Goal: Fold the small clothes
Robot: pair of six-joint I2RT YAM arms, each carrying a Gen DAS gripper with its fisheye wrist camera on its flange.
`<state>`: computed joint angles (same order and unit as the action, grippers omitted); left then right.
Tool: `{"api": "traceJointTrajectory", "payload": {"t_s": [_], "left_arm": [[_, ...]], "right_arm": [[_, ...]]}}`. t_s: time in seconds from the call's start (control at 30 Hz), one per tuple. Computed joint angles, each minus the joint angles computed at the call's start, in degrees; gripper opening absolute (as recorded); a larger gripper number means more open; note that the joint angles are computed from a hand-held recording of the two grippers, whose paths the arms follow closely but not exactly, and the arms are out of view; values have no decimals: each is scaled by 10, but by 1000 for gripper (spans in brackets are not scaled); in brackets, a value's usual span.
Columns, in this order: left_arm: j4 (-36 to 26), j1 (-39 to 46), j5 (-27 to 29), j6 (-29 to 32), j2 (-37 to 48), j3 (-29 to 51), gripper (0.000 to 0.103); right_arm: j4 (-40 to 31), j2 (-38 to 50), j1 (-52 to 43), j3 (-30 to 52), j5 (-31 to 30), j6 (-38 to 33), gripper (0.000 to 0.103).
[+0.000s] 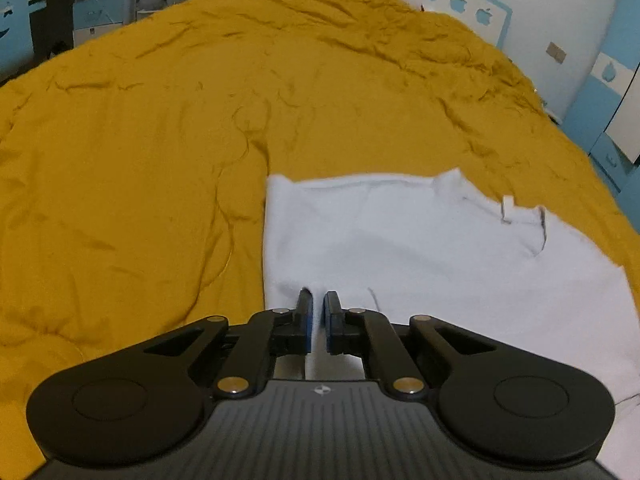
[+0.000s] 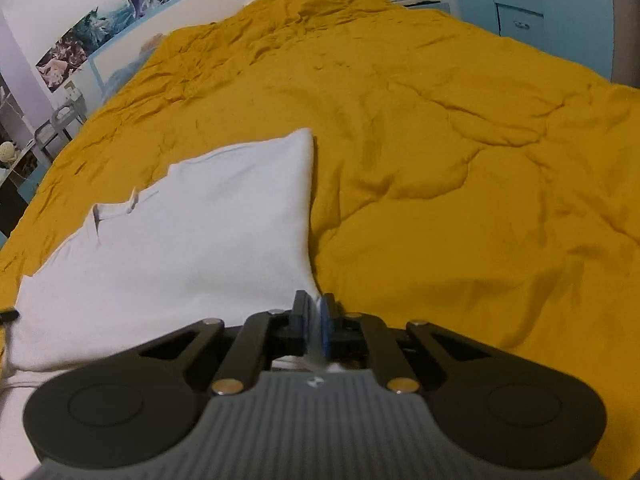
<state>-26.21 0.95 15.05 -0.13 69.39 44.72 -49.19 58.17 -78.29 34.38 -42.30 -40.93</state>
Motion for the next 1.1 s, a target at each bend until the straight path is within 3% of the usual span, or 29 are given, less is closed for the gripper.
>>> {"api": "traceJointTrajectory", "payload": {"t_s": [0.13,0.27,0.33,0.4,0.53,0.6,0.67,0.83,0.9,1.0,1.1], "left_arm": [[-34,18,4,4,-29,10,16],[-89,39,45,44,-90,15,16],[-111,30,55,65,-109,10,16],[-116,8,31,76,-117,-3,16],[-124,-32,-37,90,-105,-36,21],[-132,-28,-42,91,-113,-38,21],[-158,-4,-14,94,-121,-22,21],[-216,109,127,87,-112,4,25],[-225,116,141,71,-98,6,26],[-204,96,108,19,-78,-4,27],[-180,113,128,-32,-59,-12,32]], "right_arm": [[-40,-21,-17,18,0,-20,3],[-157,-14,-94,68,-35,-145,6],[-183,-28,-110,73,-40,-190,6],[-177,-44,-109,63,-35,-203,7],[-103,-67,-59,14,20,-152,8],[-80,-46,-58,0,32,-151,9],[-85,-30,-69,8,27,-151,11],[-114,-50,-88,16,23,-178,14],[-119,-45,-101,13,19,-189,14],[-124,-45,-110,13,15,-194,14],[-125,-49,-108,13,17,-199,14]]}}
